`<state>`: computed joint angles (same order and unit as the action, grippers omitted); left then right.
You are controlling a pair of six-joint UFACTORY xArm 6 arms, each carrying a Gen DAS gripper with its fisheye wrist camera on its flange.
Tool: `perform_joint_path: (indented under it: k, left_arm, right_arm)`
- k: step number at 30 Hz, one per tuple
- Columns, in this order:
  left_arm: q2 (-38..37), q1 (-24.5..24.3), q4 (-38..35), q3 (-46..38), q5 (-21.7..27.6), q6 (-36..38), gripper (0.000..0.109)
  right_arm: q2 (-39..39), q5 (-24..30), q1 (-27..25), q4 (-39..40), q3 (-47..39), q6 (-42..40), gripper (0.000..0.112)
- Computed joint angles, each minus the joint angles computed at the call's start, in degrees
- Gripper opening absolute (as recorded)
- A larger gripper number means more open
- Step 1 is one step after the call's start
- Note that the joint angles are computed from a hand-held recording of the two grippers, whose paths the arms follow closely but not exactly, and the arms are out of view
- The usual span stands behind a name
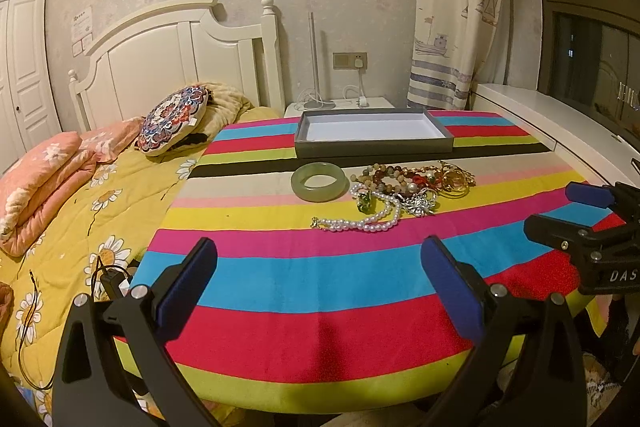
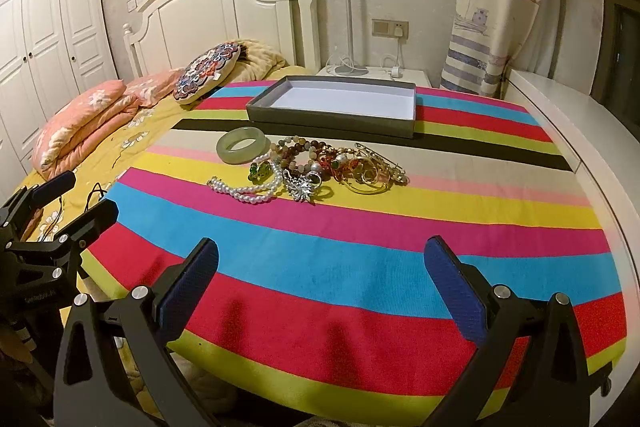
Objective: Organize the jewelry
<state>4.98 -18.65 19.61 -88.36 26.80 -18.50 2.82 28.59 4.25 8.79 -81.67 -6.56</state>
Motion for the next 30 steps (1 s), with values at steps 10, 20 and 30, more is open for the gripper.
perform_joint_path:
  k: [10, 20, 30]
  left_arm:
    - [-0.05, 0.06, -0.06, 0.19, -0.21, 0.01, 0.101]
    - [0.42, 0.01, -0.16, -0.32, -0.21, 0.04, 0.101]
    - [0.42, 0.04, -0.15, -0.16, -0.45, -0.09, 0.101]
  right_arm:
    - [0.16, 0.44, -0.02, 0.07, -0.20, -0.21, 0.099]
    - [0.25, 0.91, -0.09, 0.84, -0.34, -0.81, 0.099]
    - [0.11, 0.52, 0.26, -0.47, -0.01, -0.48, 0.099]
